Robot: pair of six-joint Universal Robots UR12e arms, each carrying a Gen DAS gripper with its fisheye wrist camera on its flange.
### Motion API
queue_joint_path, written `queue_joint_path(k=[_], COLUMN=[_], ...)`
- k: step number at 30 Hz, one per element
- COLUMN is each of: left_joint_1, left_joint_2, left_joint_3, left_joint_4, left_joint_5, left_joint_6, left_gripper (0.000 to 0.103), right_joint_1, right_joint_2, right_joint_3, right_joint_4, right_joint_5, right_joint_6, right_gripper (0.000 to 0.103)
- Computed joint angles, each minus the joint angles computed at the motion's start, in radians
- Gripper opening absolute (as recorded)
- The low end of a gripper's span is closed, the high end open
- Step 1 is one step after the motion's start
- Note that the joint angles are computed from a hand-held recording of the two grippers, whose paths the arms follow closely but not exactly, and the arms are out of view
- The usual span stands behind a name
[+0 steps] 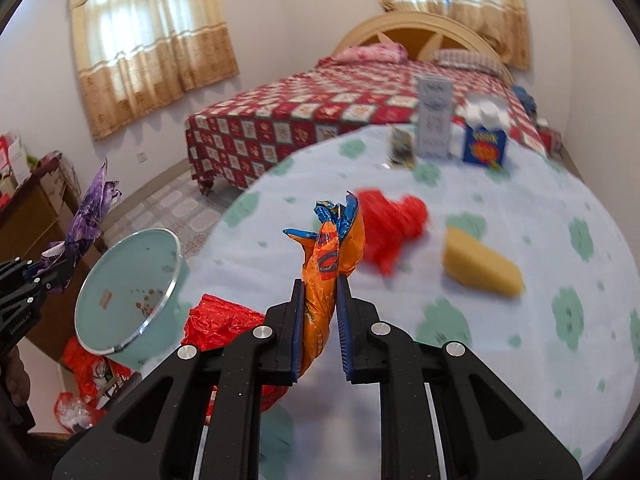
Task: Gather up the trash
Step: 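Hold the purple wrapper over the bucket with the left tool while the right tool carries an orange wrapper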
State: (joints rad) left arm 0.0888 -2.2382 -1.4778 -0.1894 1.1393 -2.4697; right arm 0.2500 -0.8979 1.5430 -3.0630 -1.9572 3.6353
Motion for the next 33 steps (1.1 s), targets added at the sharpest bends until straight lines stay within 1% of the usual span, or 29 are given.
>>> queue_joint_path(k=[3,10,19,33], left_joint_1=[0.005,0.015,0.024,0.032], left_joint_2=[-0.008,-0.026,-0.030,-0.038], left_joint_3=[0.012,0.039,0.045,0.058], left_joint_4=[0.003,0.010,0.013,0.008], left_joint_5=[0.024,0.067,0.085,0.112], left_joint_6=[-0.021,-0.065,-0.072,-0.090], left_gripper=[0.017,0.017,0.017,0.018], right_joint_1=[0.006,0.013,0.023,0.031], right_joint_2=[0.019,0.061,0.101,0.135], right_joint_3=[-0.038,-0.119,-0.200,-0.269], right_joint_4=[0.009,0.021,0.044,0.073], right_joint_5=[-0.010,0.011,0.041,0.078], right_joint_6=[-0.044,-0.121,-0.189,-0.232], right_gripper=[0.016,0.016,0.016,0.016])
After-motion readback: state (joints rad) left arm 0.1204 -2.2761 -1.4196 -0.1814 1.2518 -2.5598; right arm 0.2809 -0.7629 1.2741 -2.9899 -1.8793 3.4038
